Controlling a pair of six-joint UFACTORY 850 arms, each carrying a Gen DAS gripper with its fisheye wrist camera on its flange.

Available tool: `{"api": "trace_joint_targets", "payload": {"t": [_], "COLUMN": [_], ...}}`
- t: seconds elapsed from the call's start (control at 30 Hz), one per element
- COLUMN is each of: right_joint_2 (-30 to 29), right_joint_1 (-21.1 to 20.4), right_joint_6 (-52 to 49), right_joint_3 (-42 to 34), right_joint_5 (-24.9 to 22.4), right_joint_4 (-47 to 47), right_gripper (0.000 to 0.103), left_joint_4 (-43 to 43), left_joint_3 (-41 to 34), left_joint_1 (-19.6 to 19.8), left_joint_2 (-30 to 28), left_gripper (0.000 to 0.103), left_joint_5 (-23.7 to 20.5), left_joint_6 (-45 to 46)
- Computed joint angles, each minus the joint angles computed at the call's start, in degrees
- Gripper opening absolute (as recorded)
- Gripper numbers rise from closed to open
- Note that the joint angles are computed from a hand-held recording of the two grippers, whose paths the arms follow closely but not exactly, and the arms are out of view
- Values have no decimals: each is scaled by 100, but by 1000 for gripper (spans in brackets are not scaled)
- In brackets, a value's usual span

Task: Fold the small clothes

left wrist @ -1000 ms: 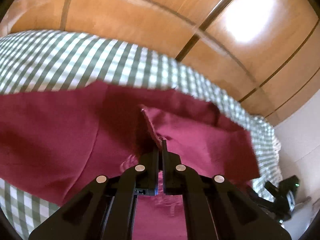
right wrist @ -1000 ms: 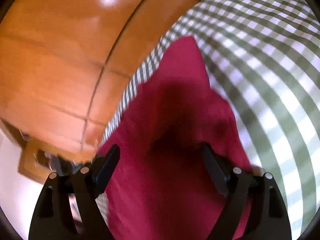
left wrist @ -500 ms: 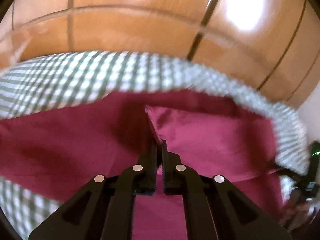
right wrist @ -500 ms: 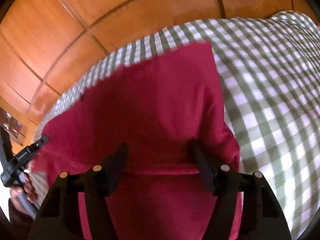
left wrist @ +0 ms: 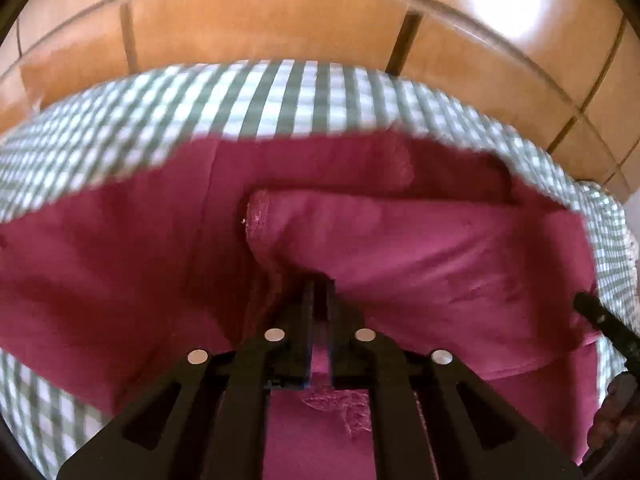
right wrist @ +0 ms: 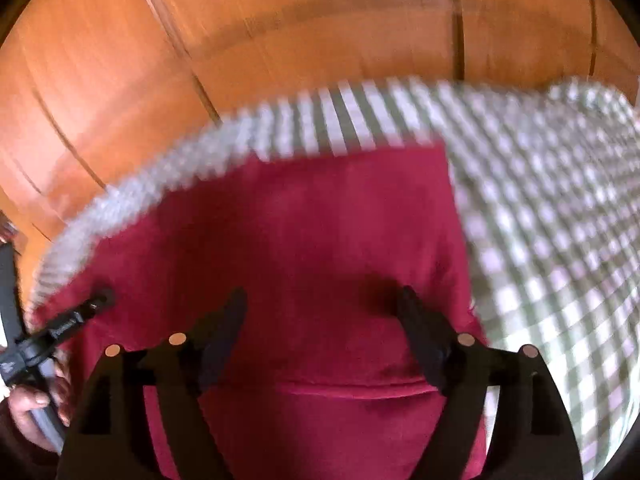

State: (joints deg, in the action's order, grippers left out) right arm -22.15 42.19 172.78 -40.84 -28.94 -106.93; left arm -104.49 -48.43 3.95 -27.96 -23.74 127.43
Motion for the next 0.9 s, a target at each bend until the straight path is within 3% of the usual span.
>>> {"api": "trace_joint_targets", "payload": {"t": [0.1, 0.13, 0.17, 0.2, 0.23, 0.4, 0.6, 0.73, 0.83, 0.9], "right_joint_2": [-155, -91, -12, 71, 133, 258, -160, -375, -400, -406], "right_joint_1": [232, 289, 340, 430, 556, 1173, 1752, 1919, 1885, 1909], "right_joint_6": [-1036, -997, -717, -445, -379, 52, -296, -784, -616, -471], "right_joint_3": [-212, -187, -105, -22, 33, 180, -103, -284, -257, -221], "right_joint_5": [-366, -399, -418, -507, -626, -784, -744, -900, -891, -920], "right_joint_4": [817, 875, 715, 592, 661, 771, 1351, 1795, 1639, 1551], "right_gripper": [84, 87, 89, 90, 91, 94, 96, 99, 100, 100], "left_joint_4": [-26, 338, 471, 364, 17, 530, 1519, 2220, 2314, 2395], "left_joint_3": [122, 128, 162, 271, 421, 508, 116, -441, -1024, -1428], "left_joint_1": [82, 195, 303, 490, 653, 1457, 2457, 3038, 3387, 3586], "left_joint_2": [130, 173, 209, 309, 459, 626, 336, -72, -435, -688], "left_gripper": [6, 26, 62, 78, 86, 86, 86, 67, 50, 48], "left_joint_5": [-31, -165, -364, -646, -787, -1329, -1462, -1504, -1427, -1562], "left_joint_6": [108, -320, -508, -509, -274, -656, -1785, -2847, -3549, -4086]}}
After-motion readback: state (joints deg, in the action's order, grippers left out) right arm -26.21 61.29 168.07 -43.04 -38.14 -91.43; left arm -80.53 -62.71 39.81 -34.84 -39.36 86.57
